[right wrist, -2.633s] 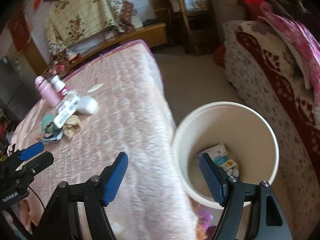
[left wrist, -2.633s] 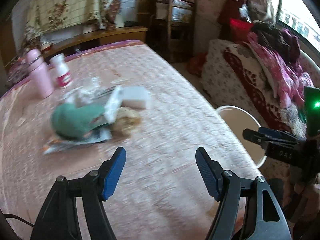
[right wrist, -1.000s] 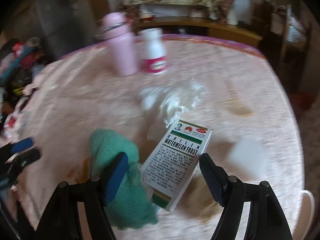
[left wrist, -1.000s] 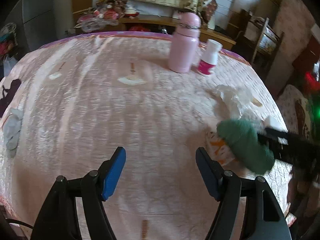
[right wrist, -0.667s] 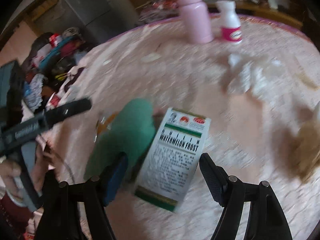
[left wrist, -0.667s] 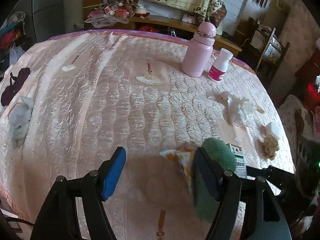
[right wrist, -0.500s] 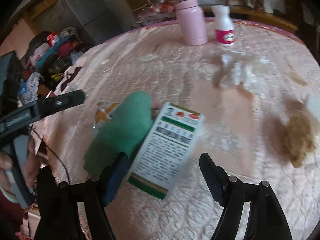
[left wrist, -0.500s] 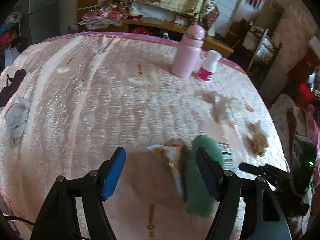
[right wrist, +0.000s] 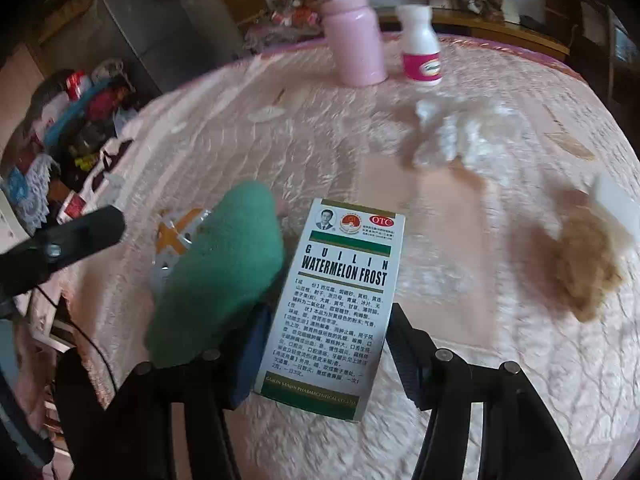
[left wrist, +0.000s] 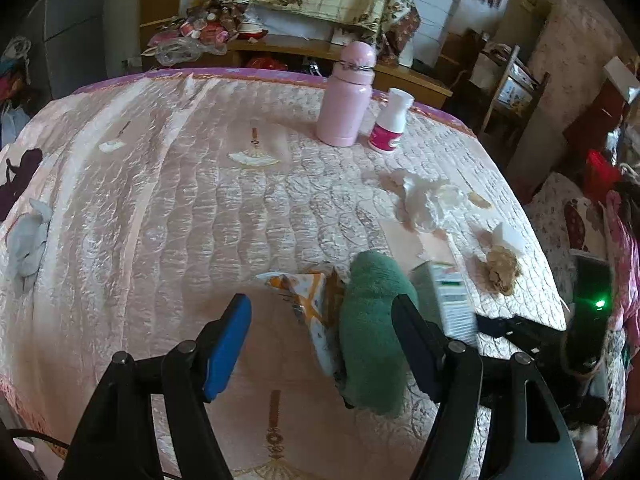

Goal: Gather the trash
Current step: 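Grasp the Guilin Watermelon Frost box with the right tool while the left tool grasps the green towel, then lift the Watermelon Frost box with the right tool while the left tool lifts the green towel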

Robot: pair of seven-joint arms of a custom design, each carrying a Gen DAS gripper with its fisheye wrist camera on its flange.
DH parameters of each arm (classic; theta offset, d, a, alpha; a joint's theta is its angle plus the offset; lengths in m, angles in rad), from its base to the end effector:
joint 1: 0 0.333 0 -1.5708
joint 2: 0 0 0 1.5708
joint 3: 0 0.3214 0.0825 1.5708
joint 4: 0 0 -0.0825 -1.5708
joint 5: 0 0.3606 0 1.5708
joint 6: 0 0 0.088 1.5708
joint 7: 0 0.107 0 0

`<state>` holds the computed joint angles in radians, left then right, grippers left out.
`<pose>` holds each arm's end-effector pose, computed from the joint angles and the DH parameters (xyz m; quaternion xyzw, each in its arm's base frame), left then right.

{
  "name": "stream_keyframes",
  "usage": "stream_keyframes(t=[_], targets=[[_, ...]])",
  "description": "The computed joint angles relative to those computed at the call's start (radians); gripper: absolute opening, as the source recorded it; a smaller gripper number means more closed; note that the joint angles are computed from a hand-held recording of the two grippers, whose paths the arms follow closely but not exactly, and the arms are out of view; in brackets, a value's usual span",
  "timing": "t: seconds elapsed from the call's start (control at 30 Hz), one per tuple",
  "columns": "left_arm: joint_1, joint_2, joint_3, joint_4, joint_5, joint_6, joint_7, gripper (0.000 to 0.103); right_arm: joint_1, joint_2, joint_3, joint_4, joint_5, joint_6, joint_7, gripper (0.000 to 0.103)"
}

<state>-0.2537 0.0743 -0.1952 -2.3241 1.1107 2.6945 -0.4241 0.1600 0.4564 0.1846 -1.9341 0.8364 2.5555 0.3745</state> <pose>0.4493 -0.2488 0.3497 -0.8371 0.4457 -0.2394 0.2082 0.5927 0.1932 0.2871 -0.8914 0.3424 0.0379 0.2943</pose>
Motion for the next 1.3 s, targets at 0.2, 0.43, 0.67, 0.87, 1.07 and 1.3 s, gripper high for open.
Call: stream_keyframes(t=[0.2, 0.43, 0.67, 0.87, 1.07, 1.3], targets=[[-0.029, 0.077, -0.005, 0.082, -0.033, -0.047, 0.079, 0.079, -0.015, -0.038, -0.038, -0.061, -0.016, 0.13, -0.004, 0.061], [-0.077, 0.211, 0.016, 0.217, -0.135, -0.143, 0.236, 0.079, -0.06, -0.005, -0.042, -0.034, -0.076, 0.099, 0.056, 0.064], [-0.11, 0.269, 0.053, 0.276, -0.166, -0.161, 0.28, 0.079, -0.068, -0.011, -0.015, -0.056, -0.044, 0.138, 0.019, 0.066], [-0.123, 0.271, 0.069, 0.274, -0.162, -0.146, 0.268, 0.053, -0.072, 0.0, -0.003, -0.049, -0.023, 0.159, 0.003, 0.066], [-0.132, 0.244, 0.064, 0.258, -0.144, -0.155, 0.249, 0.05, -0.095, 0.0, 0.005, -0.041, 0.019, 0.145, -0.03, 0.057], [-0.136, 0.197, 0.048, 0.237, -0.104, -0.153, 0.208, 0.05, -0.12, -0.041, -0.001, -0.06, 0.099, 0.103, -0.096, 0.057]])
